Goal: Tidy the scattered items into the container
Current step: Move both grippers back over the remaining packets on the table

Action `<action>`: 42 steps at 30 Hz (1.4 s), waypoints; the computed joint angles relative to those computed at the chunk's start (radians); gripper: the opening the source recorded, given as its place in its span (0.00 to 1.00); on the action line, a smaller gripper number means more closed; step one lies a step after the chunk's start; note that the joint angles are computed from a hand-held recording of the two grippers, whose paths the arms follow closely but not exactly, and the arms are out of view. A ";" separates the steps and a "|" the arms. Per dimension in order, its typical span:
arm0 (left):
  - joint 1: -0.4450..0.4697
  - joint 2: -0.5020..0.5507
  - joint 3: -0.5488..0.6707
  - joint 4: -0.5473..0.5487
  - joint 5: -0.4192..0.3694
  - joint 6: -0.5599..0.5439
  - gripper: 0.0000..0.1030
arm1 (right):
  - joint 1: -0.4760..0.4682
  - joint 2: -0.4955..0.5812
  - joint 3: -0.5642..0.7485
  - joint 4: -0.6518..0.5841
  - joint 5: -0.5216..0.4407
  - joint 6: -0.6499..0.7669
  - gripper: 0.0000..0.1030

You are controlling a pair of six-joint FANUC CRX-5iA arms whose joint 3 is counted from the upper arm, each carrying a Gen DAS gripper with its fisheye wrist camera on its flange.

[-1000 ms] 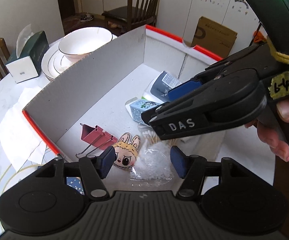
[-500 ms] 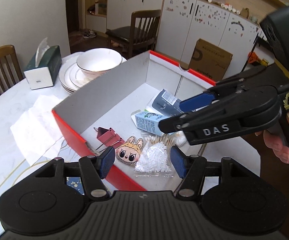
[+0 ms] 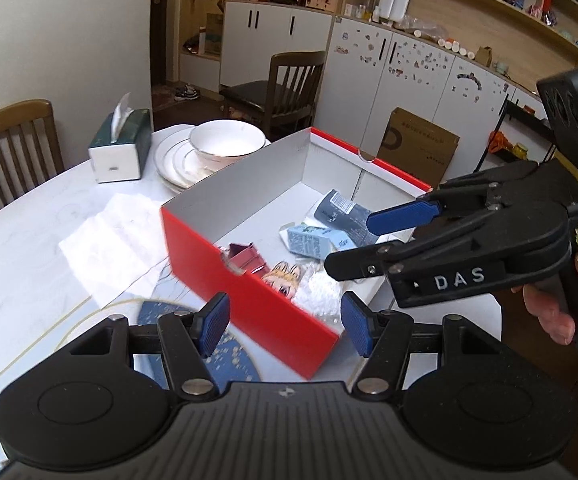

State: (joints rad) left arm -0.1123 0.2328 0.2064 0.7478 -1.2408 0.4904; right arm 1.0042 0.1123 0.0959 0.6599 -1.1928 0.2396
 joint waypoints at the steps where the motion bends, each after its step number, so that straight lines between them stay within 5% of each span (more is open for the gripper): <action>1: 0.013 -0.008 -0.011 0.008 -0.002 -0.012 0.58 | 0.008 0.006 0.007 0.002 0.002 -0.004 0.61; 19: 0.265 -0.064 -0.089 0.090 -0.028 -0.151 0.77 | 0.115 0.209 0.220 0.043 -0.022 -0.049 0.77; 33: 0.401 -0.041 -0.119 0.076 -0.076 -0.248 0.97 | 0.150 0.378 0.423 0.018 -0.101 -0.066 0.78; 42: 0.476 -0.032 -0.170 0.059 -0.093 -0.369 0.98 | 0.150 0.474 0.549 -0.014 -0.147 -0.055 0.78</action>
